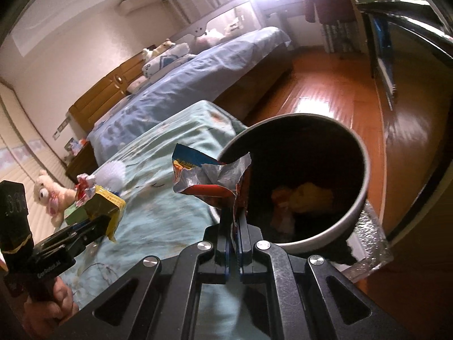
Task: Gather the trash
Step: 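Move both items over the bin and open both tools to release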
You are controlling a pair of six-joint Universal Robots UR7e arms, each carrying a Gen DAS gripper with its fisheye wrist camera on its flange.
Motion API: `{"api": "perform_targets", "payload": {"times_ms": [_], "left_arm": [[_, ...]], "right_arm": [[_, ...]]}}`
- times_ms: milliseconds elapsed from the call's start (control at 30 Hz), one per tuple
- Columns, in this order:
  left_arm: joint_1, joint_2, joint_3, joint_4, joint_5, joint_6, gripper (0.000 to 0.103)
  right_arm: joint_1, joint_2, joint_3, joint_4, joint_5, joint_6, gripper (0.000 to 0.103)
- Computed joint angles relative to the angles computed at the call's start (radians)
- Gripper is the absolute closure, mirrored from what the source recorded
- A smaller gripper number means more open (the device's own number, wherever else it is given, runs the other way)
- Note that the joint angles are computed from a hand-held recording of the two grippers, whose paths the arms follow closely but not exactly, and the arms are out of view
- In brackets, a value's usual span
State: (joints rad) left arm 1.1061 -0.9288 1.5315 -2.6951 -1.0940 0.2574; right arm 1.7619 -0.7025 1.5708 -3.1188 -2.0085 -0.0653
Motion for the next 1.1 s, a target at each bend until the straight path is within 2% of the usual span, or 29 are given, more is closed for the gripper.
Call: {"api": "perform_targets", "payload": {"times_ms": [567,1100], "left_arm": [[-0.020,0.143,-0.141,0.044,-0.018,0.052,0.068],[-0.019,0.273,-0.322,0.171,-0.028,0.035,0.068]], "right_arm": [[-0.040,-0.013,-0.033,0.040,-0.023,0.021,0.100],[-0.063,0.002,-0.087,0.085,-0.040,0.016,0.100]]}}
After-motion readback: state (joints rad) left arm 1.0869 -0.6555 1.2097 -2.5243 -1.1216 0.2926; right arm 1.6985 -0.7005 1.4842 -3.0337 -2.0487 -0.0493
